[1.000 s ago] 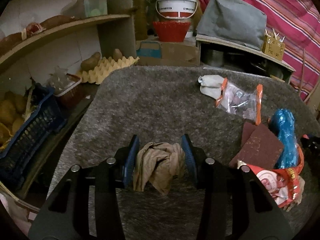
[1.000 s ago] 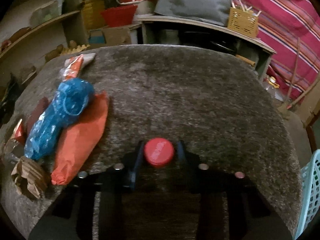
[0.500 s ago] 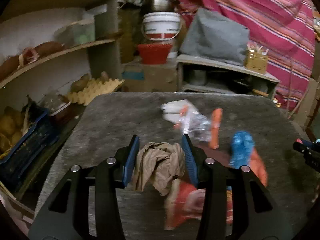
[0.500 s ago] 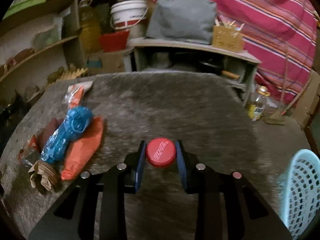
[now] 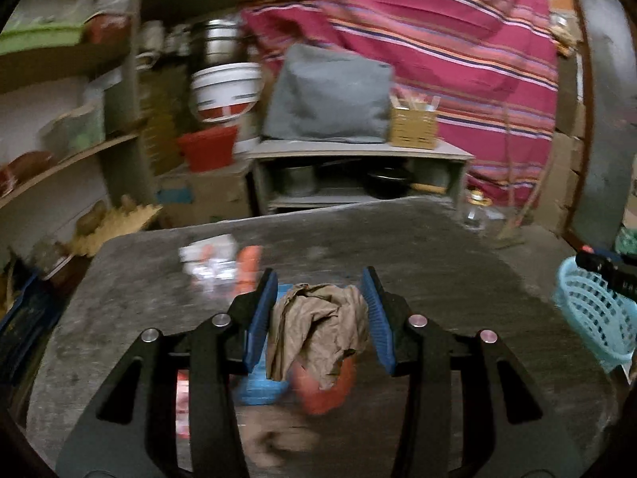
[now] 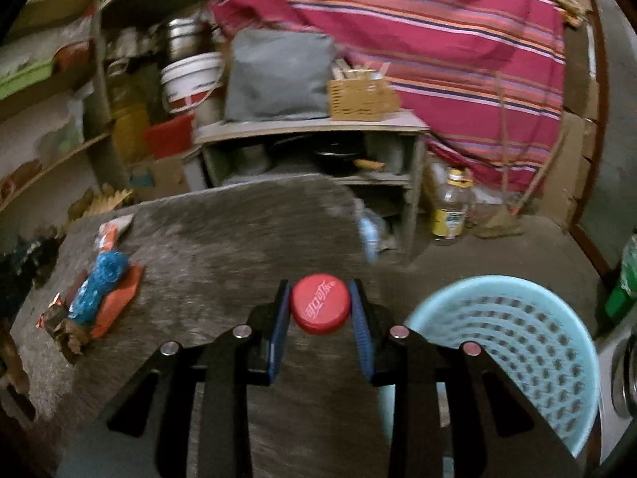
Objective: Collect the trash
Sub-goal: 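Carry the cloth and cap to the blue basket and release them inside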
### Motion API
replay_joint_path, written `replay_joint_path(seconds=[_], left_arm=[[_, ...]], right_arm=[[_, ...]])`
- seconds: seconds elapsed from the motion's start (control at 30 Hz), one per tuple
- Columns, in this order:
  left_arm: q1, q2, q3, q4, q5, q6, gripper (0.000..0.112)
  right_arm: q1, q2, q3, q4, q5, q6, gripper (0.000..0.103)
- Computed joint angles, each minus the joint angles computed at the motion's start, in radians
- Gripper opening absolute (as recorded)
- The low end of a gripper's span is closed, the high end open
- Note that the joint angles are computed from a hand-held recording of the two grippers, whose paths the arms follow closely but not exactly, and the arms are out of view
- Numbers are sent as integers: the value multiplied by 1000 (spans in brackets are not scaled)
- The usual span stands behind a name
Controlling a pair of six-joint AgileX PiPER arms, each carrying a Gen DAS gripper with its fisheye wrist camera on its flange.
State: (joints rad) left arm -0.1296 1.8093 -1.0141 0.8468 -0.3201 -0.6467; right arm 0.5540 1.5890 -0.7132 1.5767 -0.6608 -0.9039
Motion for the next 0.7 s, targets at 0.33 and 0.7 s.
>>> replay_joint_path(seconds=[0.33,0.7], left_arm=[[-360,26,-24,-322,104,194,43],[-654,128,-141,-795,170,594,43]], right_arm=[[-234,-281,337,-145,76,156,30],[-529,-395,500,-523,224,447,30]])
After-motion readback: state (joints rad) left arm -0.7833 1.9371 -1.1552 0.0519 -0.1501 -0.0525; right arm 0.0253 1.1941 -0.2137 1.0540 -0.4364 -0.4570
